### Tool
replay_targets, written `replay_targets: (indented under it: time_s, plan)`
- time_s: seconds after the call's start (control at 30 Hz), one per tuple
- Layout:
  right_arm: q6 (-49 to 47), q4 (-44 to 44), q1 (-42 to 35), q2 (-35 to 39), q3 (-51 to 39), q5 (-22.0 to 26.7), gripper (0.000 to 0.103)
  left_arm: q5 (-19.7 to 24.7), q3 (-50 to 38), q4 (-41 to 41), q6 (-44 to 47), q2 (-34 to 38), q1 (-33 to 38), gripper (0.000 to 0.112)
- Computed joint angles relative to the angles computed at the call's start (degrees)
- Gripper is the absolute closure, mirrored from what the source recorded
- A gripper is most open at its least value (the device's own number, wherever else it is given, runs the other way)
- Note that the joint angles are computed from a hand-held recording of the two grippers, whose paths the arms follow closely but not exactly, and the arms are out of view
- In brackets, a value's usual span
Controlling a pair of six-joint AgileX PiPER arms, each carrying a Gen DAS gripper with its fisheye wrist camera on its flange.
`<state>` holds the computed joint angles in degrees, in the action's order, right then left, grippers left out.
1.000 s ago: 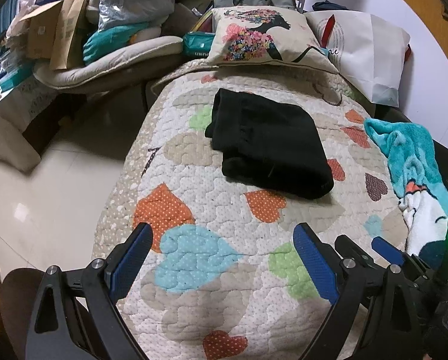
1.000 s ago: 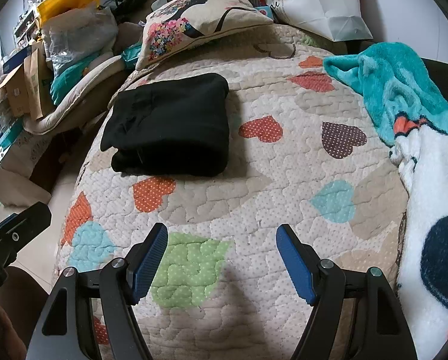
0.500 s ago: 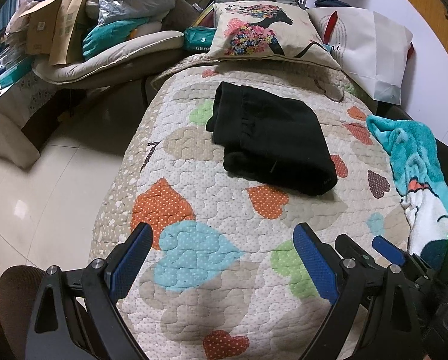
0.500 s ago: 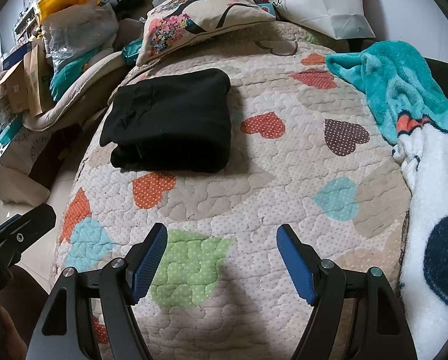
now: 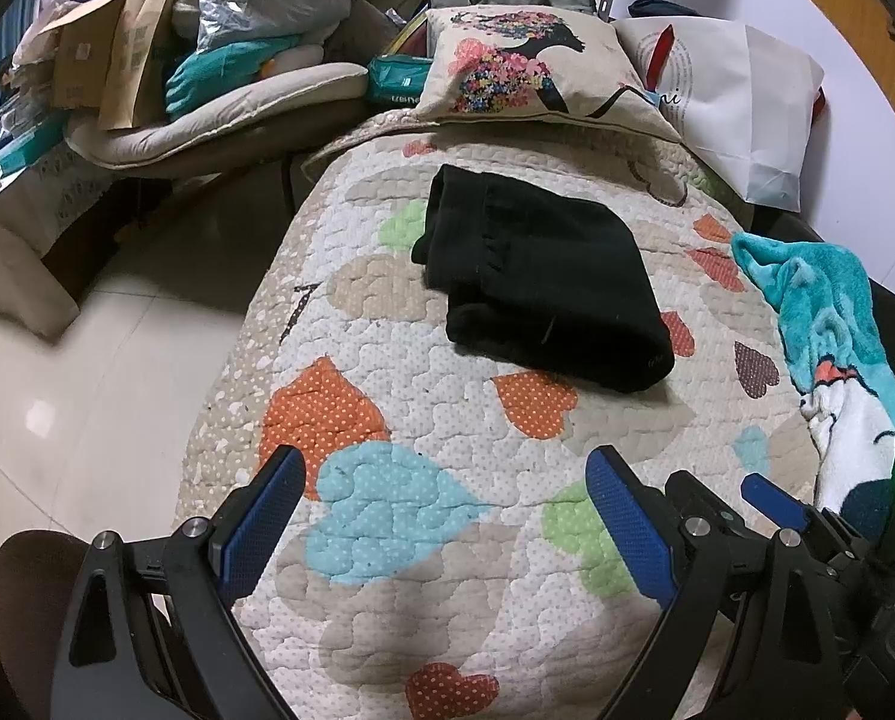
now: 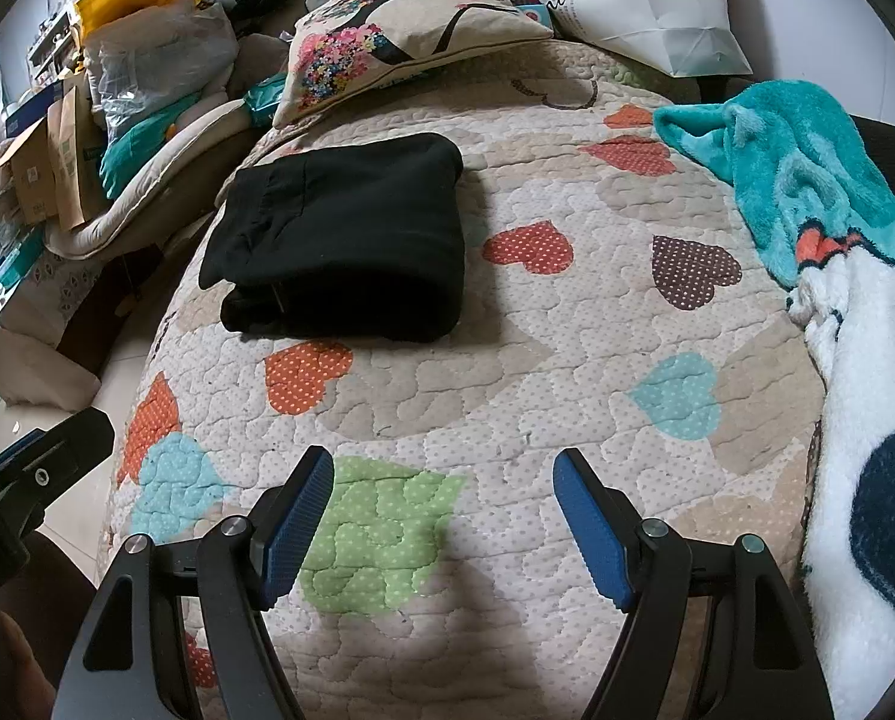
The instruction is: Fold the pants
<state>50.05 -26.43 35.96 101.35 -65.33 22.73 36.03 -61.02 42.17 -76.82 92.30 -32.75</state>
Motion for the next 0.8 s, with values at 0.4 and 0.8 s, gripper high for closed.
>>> replay_targets:
  time_s: [0.4, 0.8]
  plan:
    - [0.16, 0.06, 0.26, 0.52, -0.15, -0.08, 0.022, 0.67, -0.12, 1.8, -1.91, 0.08, -0.86, 0.018]
    - [0.39, -0.1, 0.33, 0.54, -0.15, -0.1, 0.022, -0.26, 0.45, 3.3, -3.74, -0.08, -1.28, 0.018]
